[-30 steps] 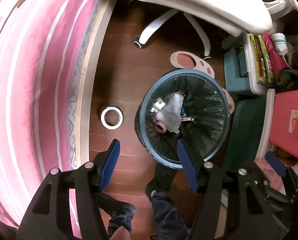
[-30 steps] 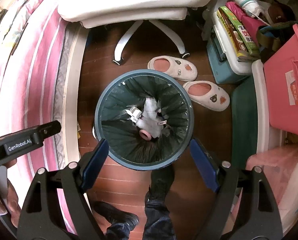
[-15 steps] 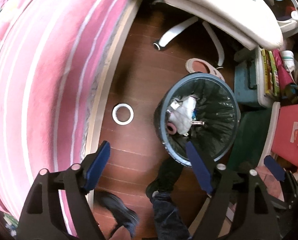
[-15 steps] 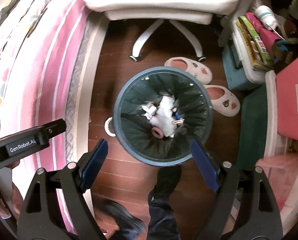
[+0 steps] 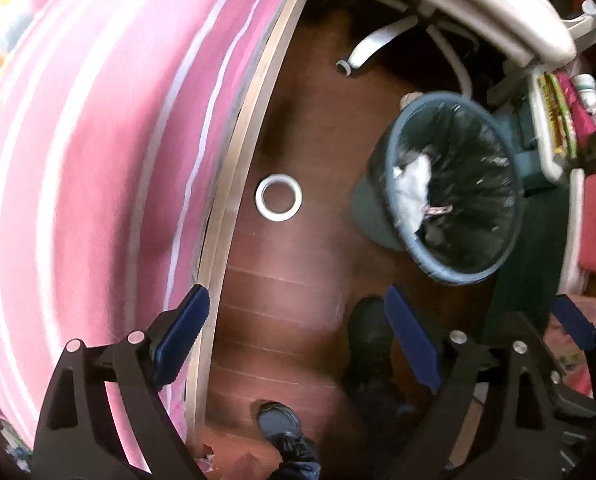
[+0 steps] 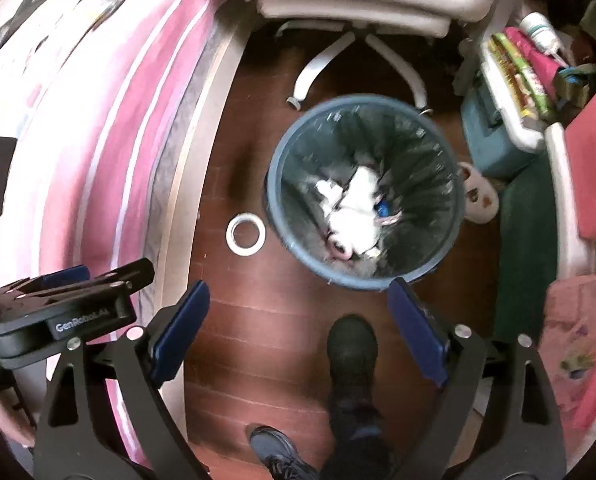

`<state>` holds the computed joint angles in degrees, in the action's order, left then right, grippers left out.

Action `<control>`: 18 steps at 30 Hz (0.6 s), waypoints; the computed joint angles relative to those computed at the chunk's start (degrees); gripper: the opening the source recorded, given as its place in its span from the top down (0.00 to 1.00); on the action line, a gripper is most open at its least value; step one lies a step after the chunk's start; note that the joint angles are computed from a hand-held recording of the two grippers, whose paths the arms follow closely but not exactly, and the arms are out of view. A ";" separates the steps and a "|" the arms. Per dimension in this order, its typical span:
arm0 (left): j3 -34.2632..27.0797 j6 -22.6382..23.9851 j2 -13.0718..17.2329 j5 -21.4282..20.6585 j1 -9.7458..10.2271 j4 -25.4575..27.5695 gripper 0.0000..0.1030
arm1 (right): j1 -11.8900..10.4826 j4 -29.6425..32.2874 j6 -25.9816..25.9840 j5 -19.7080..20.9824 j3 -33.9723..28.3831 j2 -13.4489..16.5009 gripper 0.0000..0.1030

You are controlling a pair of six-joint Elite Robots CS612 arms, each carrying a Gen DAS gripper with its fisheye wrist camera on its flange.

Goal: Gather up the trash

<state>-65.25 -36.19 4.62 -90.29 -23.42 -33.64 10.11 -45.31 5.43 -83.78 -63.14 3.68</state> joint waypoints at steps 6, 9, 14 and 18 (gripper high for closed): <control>-9.34 0.04 8.52 0.07 -0.43 1.54 0.16 | 0.31 1.24 -4.33 0.69 -8.49 7.47 0.13; -11.98 -0.46 12.27 0.10 -0.64 0.34 0.16 | 0.11 1.48 -5.65 1.18 -12.41 11.30 0.13; -13.77 0.12 16.74 0.92 -0.80 -3.17 0.16 | -0.34 0.80 -6.98 1.44 -17.17 17.07 0.13; -13.80 0.97 20.28 2.11 -0.61 -7.66 0.16 | -0.68 -1.44 -6.63 1.59 -19.14 21.23 0.13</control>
